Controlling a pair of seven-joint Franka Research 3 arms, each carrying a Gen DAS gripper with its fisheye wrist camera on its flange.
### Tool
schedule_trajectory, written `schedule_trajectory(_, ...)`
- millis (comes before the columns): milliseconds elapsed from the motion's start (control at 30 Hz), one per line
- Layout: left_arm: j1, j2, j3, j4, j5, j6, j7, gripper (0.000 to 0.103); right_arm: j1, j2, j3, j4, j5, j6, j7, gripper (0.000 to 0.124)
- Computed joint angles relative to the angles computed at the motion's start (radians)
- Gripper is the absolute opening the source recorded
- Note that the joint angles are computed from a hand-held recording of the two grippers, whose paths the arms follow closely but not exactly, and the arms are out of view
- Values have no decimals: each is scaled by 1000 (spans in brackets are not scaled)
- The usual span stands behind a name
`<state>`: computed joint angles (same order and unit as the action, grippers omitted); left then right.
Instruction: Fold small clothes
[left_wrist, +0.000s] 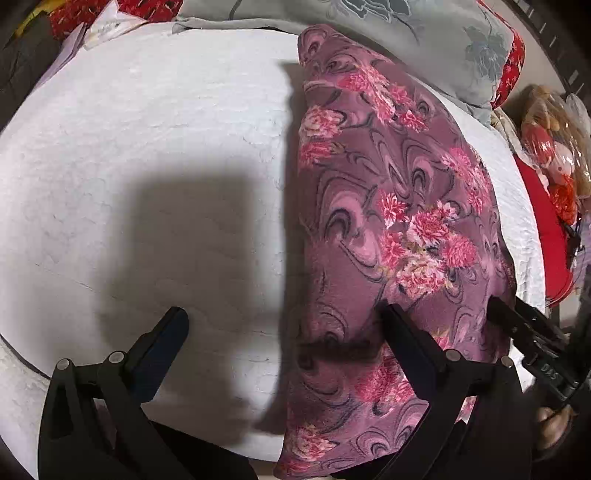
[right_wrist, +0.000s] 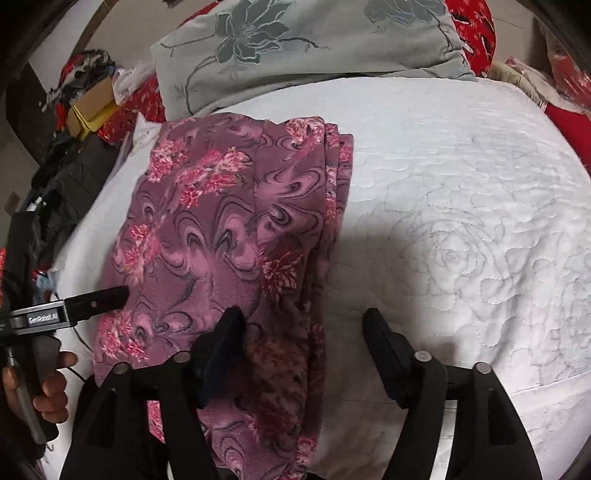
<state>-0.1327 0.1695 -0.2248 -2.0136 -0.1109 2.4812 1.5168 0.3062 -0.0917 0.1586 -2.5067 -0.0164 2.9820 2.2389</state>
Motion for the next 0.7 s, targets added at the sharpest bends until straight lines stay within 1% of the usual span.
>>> schedule_trajectory(67, 0, 5, 0, 9, 0, -5, -7, 103, -23, -25, 17, 10, -68, -63, 68, 72)
schedule_trajectory(100, 2, 7, -1, 14, -10, -7, -4, 103, -21, -45, 17, -2, -71, -64, 72, 72)
schedule_trajectory(200, 7, 2, -3, -1, -32, 3, 9, 103, 18, -84, -1, -49, 9, -14, -18, 72)
schedule_trajectory(233, 6, 2, -3, 0, -28, 4, 6, 103, 12, -87, 13, -54, -1, -18, -29, 72)
schedule_trajectory(300, 4, -3, -1, -6, -22, 3, 0, 103, -9, -71, 41, -37, -40, -73, -24, 70)
schedule_trajectory(333, 6, -10, 0, -15, -23, 1, 3, 103, -2, -61, 39, -30, -40, -103, -43, 68)
schedule_trajectory(400, 3, -24, 2, -11, -15, -28, -11, 103, -3, -79, 47, -48, -62, -76, -22, 62)
schedule_trajectory(433, 7, -38, 2, -13, -30, -43, -1, 103, -6, -105, 52, -64, -70, -68, -10, 57)
schedule_trajectory(500, 14, -79, -6, -48, -106, -33, 82, 103, -9, -133, 59, -90, -67, -29, -10, 57)
schedule_trajectory(533, 9, -105, -8, -79, -117, -15, 119, 103, -41, -142, 90, -102, -101, -24, 27, 58)
schedule_trajectory(567, -2, -117, -5, -101, -92, -2, 122, 103, -57, -140, 104, -100, -115, -48, 43, 58)
schedule_trajectory(600, -14, -120, -2, -117, -52, 6, 117, 103, -39, -118, 85, -94, -89, -79, 17, 60)
schedule_trajectory(633, -26, -105, 0, -119, 8, -7, 111, 103, -8, -102, 53, -98, -36, -66, -22, 66)
schedule_trajectory(667, -35, -85, 3, -105, 64, -40, 95, 103, -2, -105, 46, -106, -18, -44, -25, 67)
schedule_trajectory(700, -35, -74, 5, -94, 68, -65, 96, 102, 4, -109, 38, -103, 1, -48, -35, 67)
